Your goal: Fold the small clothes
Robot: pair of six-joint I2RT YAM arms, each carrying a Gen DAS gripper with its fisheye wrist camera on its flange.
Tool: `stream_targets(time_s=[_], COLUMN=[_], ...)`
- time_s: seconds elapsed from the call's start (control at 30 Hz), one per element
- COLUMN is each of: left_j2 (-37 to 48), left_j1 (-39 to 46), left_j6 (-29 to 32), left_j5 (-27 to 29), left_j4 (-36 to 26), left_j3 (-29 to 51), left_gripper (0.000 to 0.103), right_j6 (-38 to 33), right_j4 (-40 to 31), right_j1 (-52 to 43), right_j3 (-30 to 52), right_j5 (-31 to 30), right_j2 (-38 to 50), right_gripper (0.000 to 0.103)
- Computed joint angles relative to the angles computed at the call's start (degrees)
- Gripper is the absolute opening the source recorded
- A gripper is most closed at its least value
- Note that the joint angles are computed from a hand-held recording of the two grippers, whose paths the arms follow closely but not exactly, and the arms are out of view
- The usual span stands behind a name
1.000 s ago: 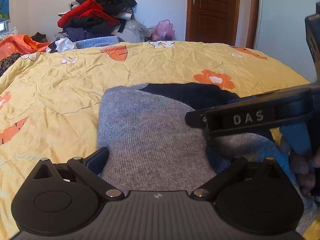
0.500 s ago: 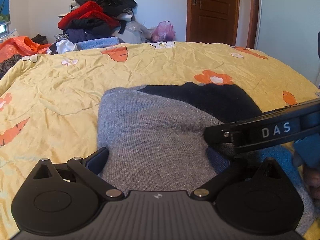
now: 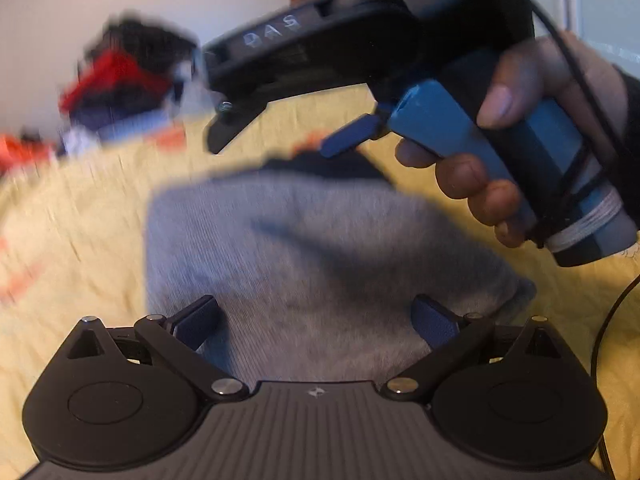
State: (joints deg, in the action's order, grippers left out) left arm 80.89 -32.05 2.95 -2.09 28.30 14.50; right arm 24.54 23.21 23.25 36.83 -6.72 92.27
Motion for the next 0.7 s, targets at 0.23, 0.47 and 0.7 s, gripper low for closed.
stream_targets(time_s=[0.23,0.47,0.7], left_j2=[-0.5,-21.4,-15.0], left_j1=[2.4,1.3,-2.3], left_j6=[0.3,-1.7,-2.5], left_j5=[3.7,4.3,-0.9], left_j4=[-4.4,-14.4,-12.0], left_j3=[2.1,-6.3,-5.5], left_gripper=[0.103,0.103,0.103], right_j6=[-7.8,-0.2,1.0], right_j4=[-2.6,-1.3,5.9], right_j1=[2.0,6.0,4.8], right_j3=[3.0,-11.2,-14.2], right_j5=[4.8,5.8,0.1], right_j2=[7.8,-10.8,-4.8], right_gripper=[0.099,0.096,0.091])
